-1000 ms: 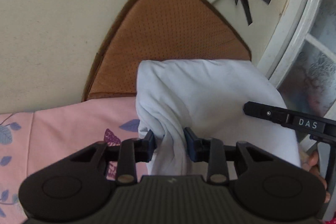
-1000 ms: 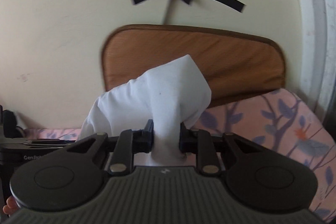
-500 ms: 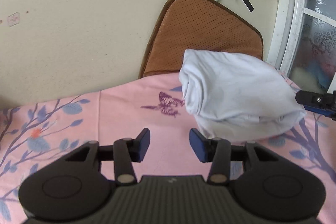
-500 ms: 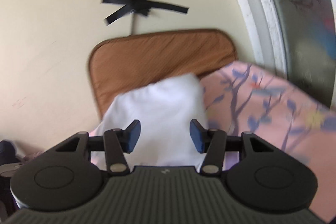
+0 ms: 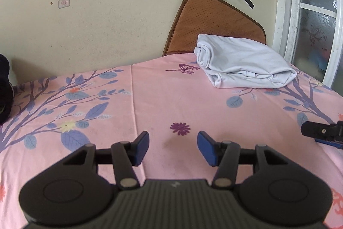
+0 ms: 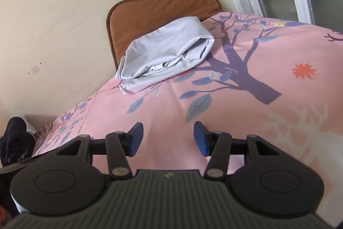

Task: Fold small clothes

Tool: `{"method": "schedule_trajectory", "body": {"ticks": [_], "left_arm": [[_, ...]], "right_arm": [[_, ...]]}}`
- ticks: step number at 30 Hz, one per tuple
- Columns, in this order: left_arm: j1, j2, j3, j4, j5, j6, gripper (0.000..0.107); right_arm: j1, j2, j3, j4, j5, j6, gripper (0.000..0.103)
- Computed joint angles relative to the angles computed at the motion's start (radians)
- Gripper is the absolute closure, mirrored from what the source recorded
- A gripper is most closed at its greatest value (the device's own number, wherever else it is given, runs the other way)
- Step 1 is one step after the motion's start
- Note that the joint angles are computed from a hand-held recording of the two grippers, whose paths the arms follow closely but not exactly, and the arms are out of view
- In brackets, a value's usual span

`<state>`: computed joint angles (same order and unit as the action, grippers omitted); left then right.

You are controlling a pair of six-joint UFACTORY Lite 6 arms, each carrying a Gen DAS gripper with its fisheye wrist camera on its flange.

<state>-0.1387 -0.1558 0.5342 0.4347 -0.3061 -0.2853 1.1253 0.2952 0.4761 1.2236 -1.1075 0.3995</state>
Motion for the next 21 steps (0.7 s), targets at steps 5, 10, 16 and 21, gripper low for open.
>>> {"method": "schedule_trajectory", "body": {"ticks": [5,10,16,21], "left_arm": [[-0.027,-0.031,-0.054,-0.130,-0.038,0.154,0.053],[-0.019,-0.050,-0.078,-0.114,-0.064,0.145,0.046],[-0.022,-0.061,-0.085,-0.146,-0.065,0.170,0.025],[-0.011,-0.039,-0.054,-0.151,-0.028,0.148,0.005]], "right_arm": [[0.066,0.070,0.043,0.119,-0.057,-0.020,0.047],[0.087,0.096,0.049,0.165,-0.089,0.006,0.039],[0.113,0.130,0.100,0.211,-0.115,-0.091,0.038],[0.122,0.148,0.134,0.229,-0.123,-0.169,0.037]]}}
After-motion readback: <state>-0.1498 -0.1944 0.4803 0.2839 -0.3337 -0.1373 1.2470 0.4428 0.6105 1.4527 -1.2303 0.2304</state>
